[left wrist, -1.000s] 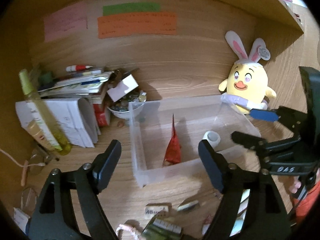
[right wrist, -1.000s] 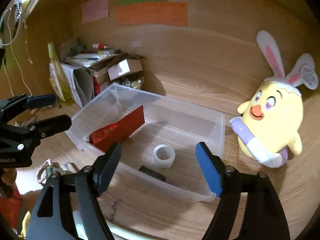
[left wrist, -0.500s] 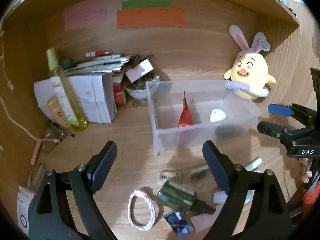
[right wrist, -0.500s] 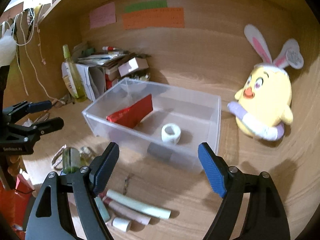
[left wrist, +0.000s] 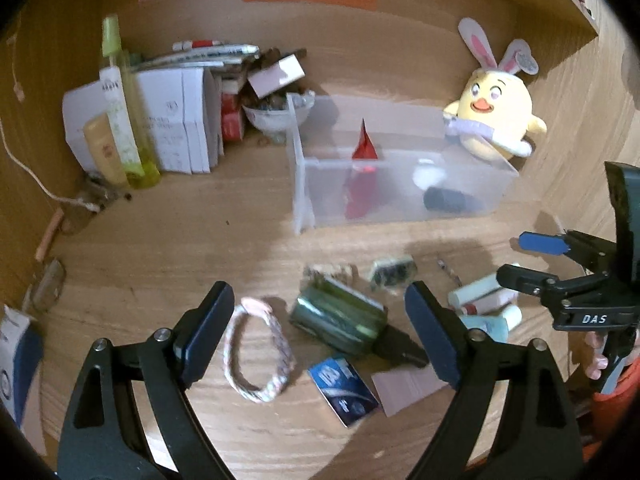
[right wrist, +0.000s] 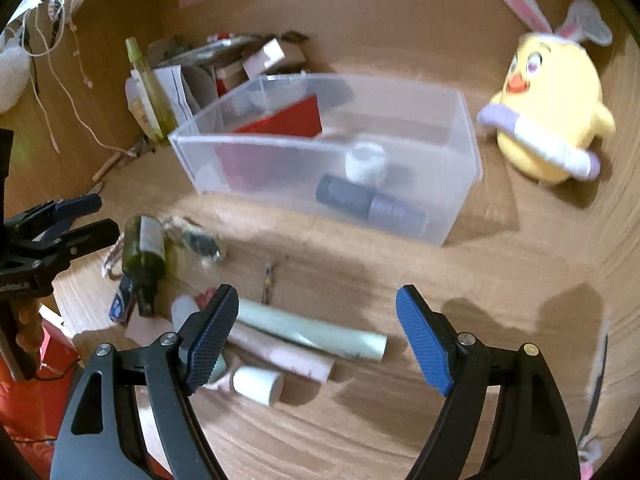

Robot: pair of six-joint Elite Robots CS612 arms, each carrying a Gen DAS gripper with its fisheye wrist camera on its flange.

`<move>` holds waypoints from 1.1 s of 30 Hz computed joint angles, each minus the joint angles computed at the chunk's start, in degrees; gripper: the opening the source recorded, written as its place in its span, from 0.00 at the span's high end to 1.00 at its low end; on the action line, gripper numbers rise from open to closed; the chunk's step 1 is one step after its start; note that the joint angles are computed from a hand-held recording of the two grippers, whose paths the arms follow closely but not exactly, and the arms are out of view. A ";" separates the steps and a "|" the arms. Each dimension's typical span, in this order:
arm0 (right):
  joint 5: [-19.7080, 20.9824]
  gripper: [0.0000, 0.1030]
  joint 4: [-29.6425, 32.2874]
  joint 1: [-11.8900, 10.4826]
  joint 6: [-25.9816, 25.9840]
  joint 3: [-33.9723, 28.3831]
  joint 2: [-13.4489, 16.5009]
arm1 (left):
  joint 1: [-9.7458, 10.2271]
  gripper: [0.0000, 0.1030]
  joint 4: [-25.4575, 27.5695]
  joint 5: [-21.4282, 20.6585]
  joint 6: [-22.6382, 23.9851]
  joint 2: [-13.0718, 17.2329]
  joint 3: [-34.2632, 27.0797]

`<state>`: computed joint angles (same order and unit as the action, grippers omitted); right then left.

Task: Organize objects
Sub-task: 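Grasp the green glass jar with the left gripper while the right gripper grasps a pale green tube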

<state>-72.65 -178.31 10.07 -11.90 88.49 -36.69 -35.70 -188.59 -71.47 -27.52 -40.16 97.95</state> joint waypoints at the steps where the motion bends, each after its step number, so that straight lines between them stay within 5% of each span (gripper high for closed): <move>1: -0.25 0.24 0.37 0.04 -0.29 0.03 0.03 | 0.01 0.15 0.02 -0.47 -0.15 0.12 -0.03; 15: -3.18 0.39 3.27 0.66 -4.13 -1.15 0.56 | 0.29 0.15 0.92 -3.35 -2.37 1.90 -1.63; 19: -4.95 0.44 3.88 0.85 -4.36 -1.64 0.77 | 0.59 0.22 1.94 -4.21 -3.09 2.41 -2.34; 33: -3.81 0.52 8.20 1.56 -8.43 -5.33 2.13 | 1.32 0.29 2.54 -6.18 -3.08 3.58 -4.39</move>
<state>-76.47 -170.11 11.63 -20.33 83.16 -34.56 -34.38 -186.05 -77.64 -30.60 -36.58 93.55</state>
